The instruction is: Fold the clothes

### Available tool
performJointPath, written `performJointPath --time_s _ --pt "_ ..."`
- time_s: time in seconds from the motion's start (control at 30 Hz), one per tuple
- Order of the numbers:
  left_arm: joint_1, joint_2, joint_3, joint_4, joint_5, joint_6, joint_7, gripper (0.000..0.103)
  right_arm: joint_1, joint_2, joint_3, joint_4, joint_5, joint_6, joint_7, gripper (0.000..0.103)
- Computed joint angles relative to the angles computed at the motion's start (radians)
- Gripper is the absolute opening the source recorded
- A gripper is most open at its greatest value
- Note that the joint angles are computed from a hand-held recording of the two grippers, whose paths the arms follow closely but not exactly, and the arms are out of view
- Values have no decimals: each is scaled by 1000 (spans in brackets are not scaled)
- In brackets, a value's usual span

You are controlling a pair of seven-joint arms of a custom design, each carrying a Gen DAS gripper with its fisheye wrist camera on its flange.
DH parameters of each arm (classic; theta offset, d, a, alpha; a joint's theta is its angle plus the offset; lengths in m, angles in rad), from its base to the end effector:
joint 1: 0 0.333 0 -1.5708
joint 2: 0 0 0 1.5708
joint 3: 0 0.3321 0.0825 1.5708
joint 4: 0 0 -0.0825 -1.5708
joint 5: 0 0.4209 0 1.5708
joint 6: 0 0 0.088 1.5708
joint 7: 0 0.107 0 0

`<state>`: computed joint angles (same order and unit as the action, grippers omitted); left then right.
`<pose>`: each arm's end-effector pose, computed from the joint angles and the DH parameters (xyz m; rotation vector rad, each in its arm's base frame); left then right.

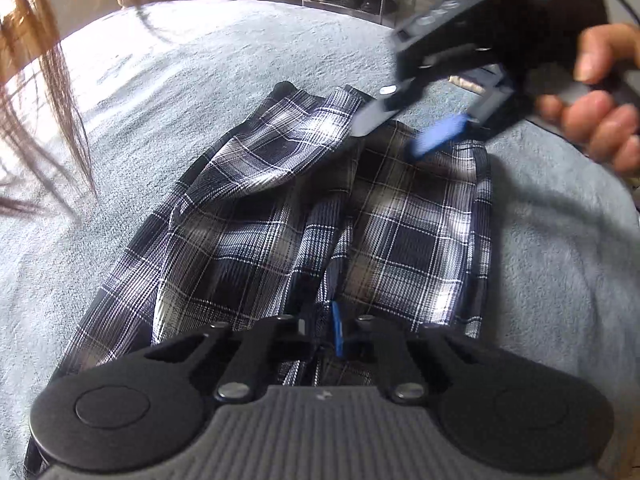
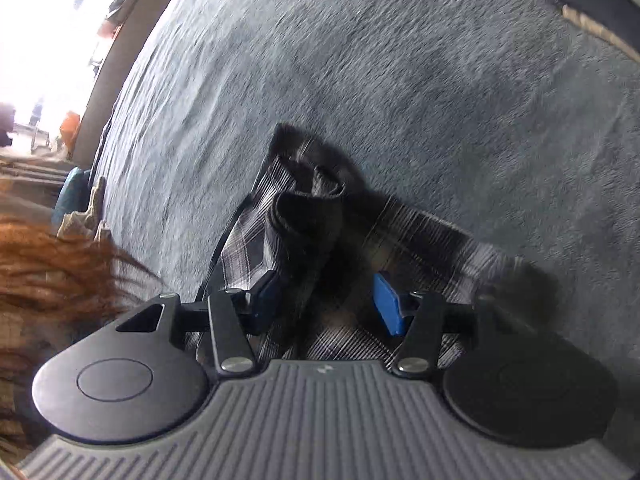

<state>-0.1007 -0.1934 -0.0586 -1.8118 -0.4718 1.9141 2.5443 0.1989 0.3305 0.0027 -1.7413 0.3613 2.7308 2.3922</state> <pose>0.5447 -0.1235 0.6676 -0.7710 2.8315 -0.7943 0.7165 0.1325 0.4577 -0.8018 2.3129 0.0806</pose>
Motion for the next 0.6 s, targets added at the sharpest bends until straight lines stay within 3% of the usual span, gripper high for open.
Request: performJointPath --time_s 0.13,0.23,0.33,0.43,0.53,0.6 --pt "6 18 -1 34 16 -43 -27 13 -4 83 7 113 -28 -10 -88 49" --pt "21 12 8 56 14 -100 -62 26 27 135 -44 157 -71 145 -52 49" --pt "37 -1 22 76 4 -164 -102 33 66 105 -94 103 -74 274 33 49" --pt "55 -39 45 70 9 -249 -94 33 97 5 -112 18 -150 163 16 49" --pt "53 -115 42 -5 62 -258 -78 33 99 -80 -81 -37 -226 -42 6 48" --pt "46 -151 42 -50 90 -231 -82 32 90 -119 -50 -74 -237 -115 16 44"
